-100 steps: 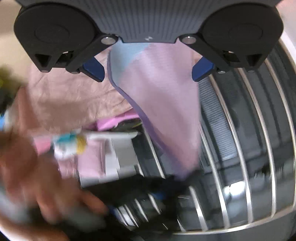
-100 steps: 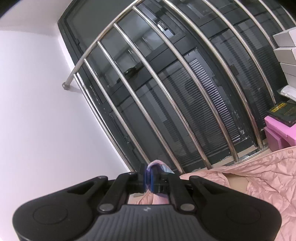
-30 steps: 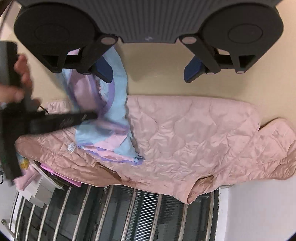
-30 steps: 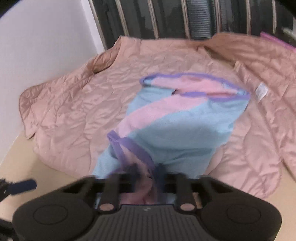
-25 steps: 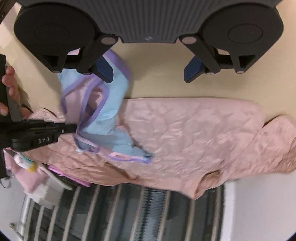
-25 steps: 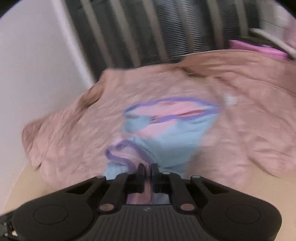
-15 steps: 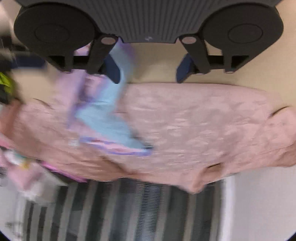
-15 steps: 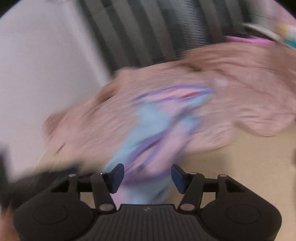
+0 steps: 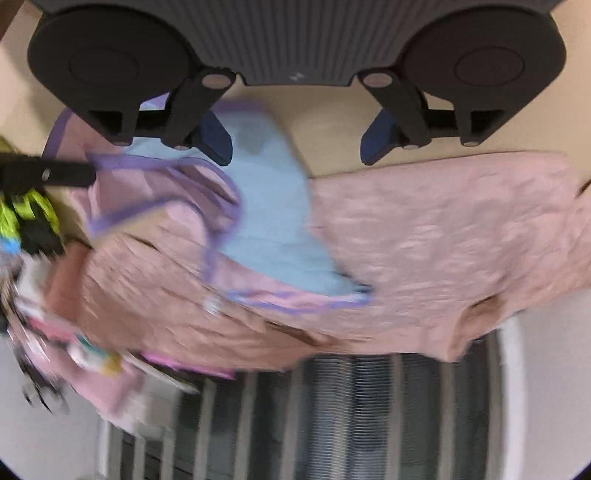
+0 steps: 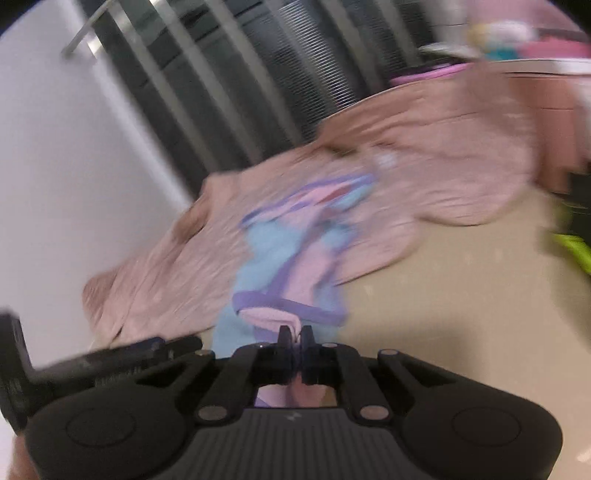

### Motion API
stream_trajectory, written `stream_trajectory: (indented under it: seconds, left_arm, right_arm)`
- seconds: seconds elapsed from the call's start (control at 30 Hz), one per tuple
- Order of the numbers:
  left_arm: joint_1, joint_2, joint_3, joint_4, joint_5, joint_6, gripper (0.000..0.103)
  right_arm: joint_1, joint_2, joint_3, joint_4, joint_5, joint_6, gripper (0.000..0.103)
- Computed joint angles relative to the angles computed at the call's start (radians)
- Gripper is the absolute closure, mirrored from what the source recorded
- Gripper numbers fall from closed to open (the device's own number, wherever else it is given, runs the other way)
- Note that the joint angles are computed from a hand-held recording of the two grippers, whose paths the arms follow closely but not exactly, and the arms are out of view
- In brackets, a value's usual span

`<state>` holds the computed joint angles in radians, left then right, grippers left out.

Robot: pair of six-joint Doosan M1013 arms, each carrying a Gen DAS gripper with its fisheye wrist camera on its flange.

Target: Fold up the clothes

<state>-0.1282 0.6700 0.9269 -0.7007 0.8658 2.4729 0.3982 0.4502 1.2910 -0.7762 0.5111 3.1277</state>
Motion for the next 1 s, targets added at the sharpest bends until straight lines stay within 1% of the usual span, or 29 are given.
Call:
stream_trajectory:
  seconds: [0.07,0.1,0.2,0.27,0.33,0.4,0.43,0.47,0.53,0.57,0.6,0.63,0.67,0.7,0.73,0.77,0.8,0.87,0.9,0.93,0.97,1.0]
  left_arm:
    - [-0.017,-0.008,0.012,-0.004,0.042,0.018,0.026]
    - [-0.020,-0.016,0.022,-0.015,0.070,0.034,0.026]
    - [-0.008,-0.052,0.089,-0.156,0.146,0.229,0.025]
    - [-0.011,-0.085,0.147,-0.164,0.126,0.339,0.025]
    - [-0.009,-0.117,0.202,-0.177,0.097,0.416,0.025]
    - [0.007,-0.138,0.241,-0.239,0.107,0.485,0.024]
    - [0.013,-0.150,0.262,-0.272,0.108,0.521,0.021]
    - [0.014,-0.164,0.288,-0.297,0.093,0.569,0.017]
    - [0.005,-0.192,0.338,-0.327,0.033,0.686,0.016]
    - [-0.007,-0.208,0.371,-0.349,-0.032,0.742,0.017]
    - [-0.019,-0.221,0.400,-0.372,-0.099,0.793,0.018]
    - [-0.033,-0.227,0.417,-0.382,-0.180,0.807,0.027]
    - [-0.044,-0.229,0.426,-0.384,-0.239,0.809,0.048]
    - [-0.043,-0.225,0.418,-0.359,-0.245,0.763,0.060]
    - [-0.041,-0.221,0.407,-0.332,-0.244,0.717,0.088]
    - [-0.040,-0.216,0.396,-0.306,-0.242,0.670,0.095]
    - [-0.038,-0.211,0.385,-0.279,-0.240,0.624,0.095]
    - [-0.034,-0.203,0.366,-0.235,-0.239,0.540,0.097]
    - [-0.031,-0.209,0.376,-0.260,-0.270,0.544,0.097]
    - [-0.028,-0.216,0.385,-0.283,-0.301,0.545,0.097]
    - [-0.027,-0.220,0.388,-0.289,-0.336,0.523,0.097]
    - [-0.026,-0.223,0.387,-0.287,-0.369,0.492,0.097]
  right_arm:
    - [-0.008,-0.037,0.076,-0.106,-0.076,0.191,0.099]
    - [-0.010,-0.047,0.100,-0.159,-0.097,0.275,0.099]
    - [-0.007,-0.060,0.132,-0.205,-0.103,0.383,0.099]
    - [-0.002,-0.068,0.149,-0.241,-0.106,0.440,0.099]
    - [-0.001,-0.077,0.160,-0.293,-0.122,0.509,0.099]
    - [0.000,-0.082,0.163,-0.355,-0.135,0.570,0.099]
    - [0.001,-0.083,0.160,-0.385,-0.138,0.591,0.099]
    - [0.001,-0.084,0.158,-0.410,-0.146,0.609,0.099]
    - [-0.001,-0.091,0.163,-0.506,-0.189,0.712,0.099]
    - [-0.002,-0.093,0.165,-0.570,-0.212,0.779,0.099]
    - [-0.001,-0.094,0.165,-0.612,-0.220,0.816,0.099]
    - [0.002,-0.096,0.164,-0.637,-0.220,0.833,0.099]
    - [0.005,-0.097,0.162,-0.662,-0.220,0.850,0.099]
    - [0.010,-0.100,0.163,-0.680,-0.212,0.863,0.099]
    - [0.016,-0.103,0.165,-0.679,-0.192,0.858,0.099]
    - [0.023,-0.107,0.167,-0.672,-0.169,0.843,0.099]
    - [0.029,-0.110,0.169,-0.666,-0.146,0.829,0.099]
    - [0.043,-0.110,0.161,-0.590,-0.080,0.710,0.099]
    - [0.051,-0.106,0.155,-0.559,-0.047,0.653,0.099]
    - [0.057,-0.100,0.144,-0.510,-0.022,0.558,0.097]
    - [0.063,-0.092,0.132,-0.456,0.001,0.448,0.094]
    - [0.073,-0.083,0.122,-0.430,0.025,0.362,0.092]
